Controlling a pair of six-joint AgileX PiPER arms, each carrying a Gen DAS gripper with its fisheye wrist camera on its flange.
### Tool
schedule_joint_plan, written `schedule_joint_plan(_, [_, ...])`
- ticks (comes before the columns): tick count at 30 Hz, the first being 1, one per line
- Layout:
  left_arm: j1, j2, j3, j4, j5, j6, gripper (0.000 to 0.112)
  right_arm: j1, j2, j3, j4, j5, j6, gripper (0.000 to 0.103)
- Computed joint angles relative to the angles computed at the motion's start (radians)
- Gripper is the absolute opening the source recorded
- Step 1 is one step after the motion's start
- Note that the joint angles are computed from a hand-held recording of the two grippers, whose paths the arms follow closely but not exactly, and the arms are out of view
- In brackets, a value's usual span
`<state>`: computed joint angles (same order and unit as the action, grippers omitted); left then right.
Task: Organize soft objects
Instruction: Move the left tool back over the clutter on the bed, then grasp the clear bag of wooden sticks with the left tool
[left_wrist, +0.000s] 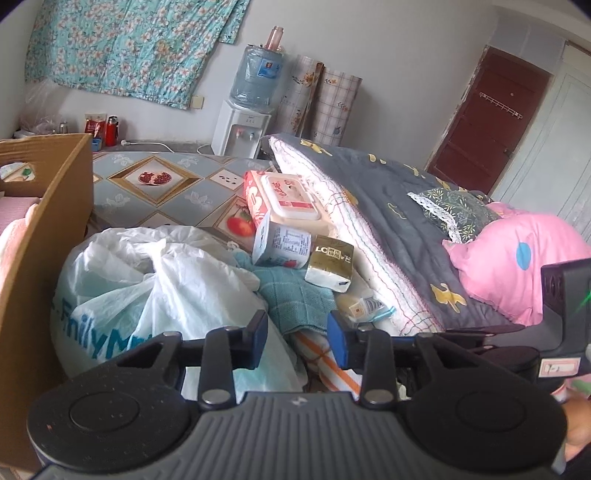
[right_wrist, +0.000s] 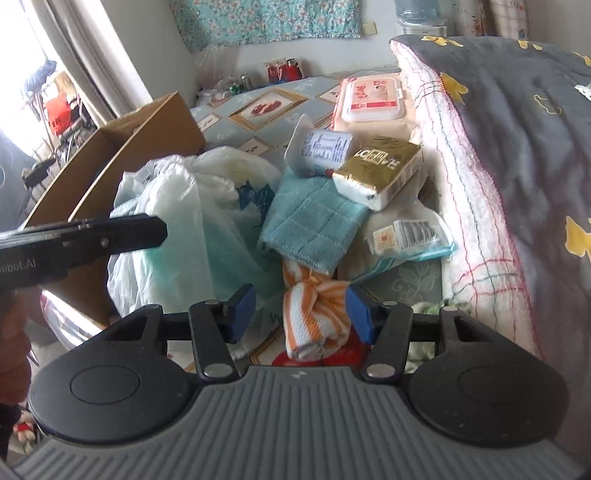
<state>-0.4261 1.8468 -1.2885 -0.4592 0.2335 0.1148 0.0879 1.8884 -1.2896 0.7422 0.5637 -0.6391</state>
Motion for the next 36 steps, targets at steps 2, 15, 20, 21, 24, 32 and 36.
schedule_joint_plan(2, [-0.002,0.022,-0.029,0.003,0.008,0.002,0.035,-0.026,0.015,-0.023,0.012,0.008,0.015,0.053])
schedule_joint_plan(15, [-0.020,0.188,-0.220,0.148,0.080,-0.106,0.027,-0.104,0.318,-0.389,-0.145,0.159,0.455,0.051])
schedule_joint_plan(20, [-0.003,0.199,-0.222,0.104,0.084,-0.067,0.027,-0.092,0.369,-0.444,-0.171,0.144,0.525,0.052])
schedule_joint_plan(21, [-0.001,0.199,-0.220,0.096,0.083,-0.060,0.027,-0.091,0.368,-0.440,-0.166,0.134,0.528,0.051])
schedule_joint_plan(24, [0.001,0.196,-0.212,0.059,0.080,-0.024,0.027,-0.092,0.355,-0.405,-0.136,0.090,0.512,0.038])
schedule_joint_plan(32, [-0.008,0.176,-0.191,-0.135,0.087,0.210,0.034,-0.131,0.275,-0.309,0.031,0.028,0.391,0.025])
schedule_joint_plan(36, [-0.019,0.185,-0.210,-0.226,0.119,0.306,0.048,-0.163,0.212,-0.242,0.115,0.004,0.316,0.023])
